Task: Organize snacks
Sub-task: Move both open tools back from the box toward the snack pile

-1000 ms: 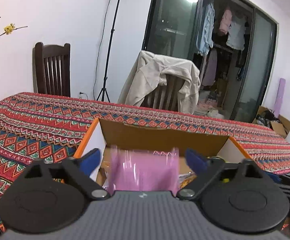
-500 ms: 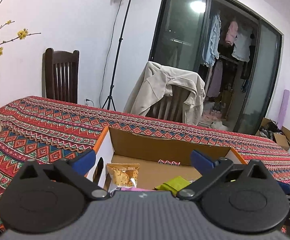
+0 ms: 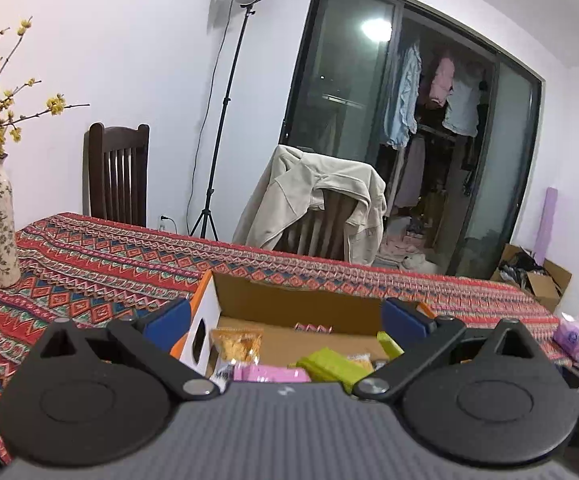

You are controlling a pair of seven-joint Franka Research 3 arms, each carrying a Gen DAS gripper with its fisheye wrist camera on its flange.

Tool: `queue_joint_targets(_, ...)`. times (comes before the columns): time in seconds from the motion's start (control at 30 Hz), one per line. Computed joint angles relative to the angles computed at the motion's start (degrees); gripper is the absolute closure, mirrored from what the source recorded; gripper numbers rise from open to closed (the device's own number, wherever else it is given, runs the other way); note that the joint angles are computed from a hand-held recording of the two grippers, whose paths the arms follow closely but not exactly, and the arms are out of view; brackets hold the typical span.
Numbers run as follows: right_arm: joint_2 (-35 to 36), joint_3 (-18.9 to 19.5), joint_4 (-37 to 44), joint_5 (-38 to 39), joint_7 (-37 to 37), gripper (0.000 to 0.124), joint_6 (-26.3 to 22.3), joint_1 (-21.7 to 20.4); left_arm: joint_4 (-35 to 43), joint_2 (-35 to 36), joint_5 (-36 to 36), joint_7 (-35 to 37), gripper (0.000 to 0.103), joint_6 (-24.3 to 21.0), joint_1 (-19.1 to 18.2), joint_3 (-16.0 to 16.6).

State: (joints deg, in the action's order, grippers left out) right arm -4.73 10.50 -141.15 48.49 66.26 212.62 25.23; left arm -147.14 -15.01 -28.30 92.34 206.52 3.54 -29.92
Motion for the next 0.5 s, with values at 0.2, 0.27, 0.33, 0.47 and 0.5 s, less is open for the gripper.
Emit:
queue_joint_targets(0.2,-4.6,2.6,-4.6,7.2,-5.5,0.021,-1.5,0.7,-7.1,-6.3,3.2,-3.8,0.0,-3.2,-0.6,1.0)
queue_joint_targets(0.27,-5.8,3.4,-5.8,9.2,-6.7,0.021,-2.1,0.9,-9.0,-8.2,4.5,-5.4,0.0,-4.5,-0.4,1.1)
queue_joint_targets(0.33,-6.8,4.4,-6.7,11.6,-8.4,0.021,-2.7,0.9,-10.8,-9.9,5.5,-6.8,0.0,-5.6,0.2,0.7)
queue_joint_targets(0.47,-8.8,5.6,-9.5,14.5,-9.3,0.021,-3.0,1.9,-14.2,-12.6,8.6,-9.6,0.0,-7.2,-0.6,2.1)
queue_joint_targets(0.5,-9.4,5.9,-10.0,15.5,-9.7,0.021,-3.3,2.0,-15.3,-13.3,9.7,-10.3,0.0,-7.5,-1.5,3.1)
